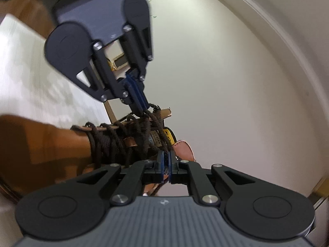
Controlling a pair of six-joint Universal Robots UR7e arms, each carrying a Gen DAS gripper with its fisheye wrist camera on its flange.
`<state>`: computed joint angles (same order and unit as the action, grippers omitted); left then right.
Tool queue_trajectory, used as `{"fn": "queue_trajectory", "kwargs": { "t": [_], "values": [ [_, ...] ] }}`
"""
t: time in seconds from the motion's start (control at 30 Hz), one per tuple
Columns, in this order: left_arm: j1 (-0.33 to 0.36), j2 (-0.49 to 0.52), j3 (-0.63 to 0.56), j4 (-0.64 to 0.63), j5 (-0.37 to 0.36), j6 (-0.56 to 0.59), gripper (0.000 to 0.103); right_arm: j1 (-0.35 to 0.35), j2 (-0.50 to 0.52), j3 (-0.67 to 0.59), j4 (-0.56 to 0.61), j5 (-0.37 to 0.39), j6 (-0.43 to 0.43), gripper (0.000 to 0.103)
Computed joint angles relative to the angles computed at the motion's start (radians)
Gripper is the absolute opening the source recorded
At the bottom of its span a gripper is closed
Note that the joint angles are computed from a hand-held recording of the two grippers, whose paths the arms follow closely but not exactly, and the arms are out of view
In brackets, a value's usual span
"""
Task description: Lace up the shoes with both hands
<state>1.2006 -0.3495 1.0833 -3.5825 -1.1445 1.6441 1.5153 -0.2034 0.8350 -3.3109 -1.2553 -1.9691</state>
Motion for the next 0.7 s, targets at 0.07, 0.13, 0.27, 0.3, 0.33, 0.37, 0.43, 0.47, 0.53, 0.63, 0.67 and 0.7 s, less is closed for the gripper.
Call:
{"fn": "queue_trajectory", "kwargs": {
  "t": [0.07, 0.13, 0.27, 0.3, 0.33, 0.37, 0.43, 0.47, 0.53, 0.63, 0.67, 0.7],
  "values": [
    [0.0, -0.008, 0.015, -0.007, -0.007, -0.025, 0.003, 0.004, -0.014, 0.011, 0.03, -0.01, 0.046, 0.004],
    [0.002, -0.026, 0.045, -0.008, -0.027, -0.063, 0.003, 0.006, -0.053, 0.055, 0.071, -0.009, 0.113, 0.003],
    [0.003, -0.046, 0.08, 0.003, -0.055, -0.107, 0.003, 0.004, -0.109, 0.129, 0.117, 0.009, 0.169, 0.003],
    [0.003, -0.044, 0.077, 0.009, -0.054, -0.11, 0.003, 0.003, -0.11, 0.129, 0.121, 0.011, 0.176, 0.003],
    [0.003, -0.042, 0.076, 0.009, -0.057, -0.107, 0.003, 0.003, -0.11, 0.127, 0.13, 0.007, 0.189, 0.003],
    [0.003, -0.041, 0.078, 0.01, -0.062, -0.106, 0.003, 0.003, -0.111, 0.128, 0.129, 0.009, 0.189, 0.003],
    [0.002, -0.046, 0.088, 0.016, -0.069, -0.122, 0.003, 0.004, -0.111, 0.127, 0.14, 0.008, 0.198, 0.003],
    [0.001, -0.044, 0.084, 0.019, -0.065, -0.129, 0.003, 0.005, -0.111, 0.123, 0.153, 0.004, 0.208, 0.003],
    [0.002, -0.042, 0.079, 0.026, -0.064, -0.135, 0.003, 0.003, -0.1, 0.1, 0.162, 0.003, 0.217, 0.003],
    [0.003, -0.042, 0.074, 0.021, -0.06, -0.147, 0.003, -0.001, -0.092, 0.097, 0.144, 0.012, 0.188, 0.006],
    [0.003, -0.043, 0.076, 0.014, -0.059, -0.153, 0.003, -0.003, -0.089, 0.096, 0.134, 0.014, 0.171, 0.007],
    [0.003, -0.048, 0.085, 0.009, -0.057, -0.159, 0.004, -0.004, -0.093, 0.107, 0.122, 0.01, 0.154, 0.007]
  ]
}}
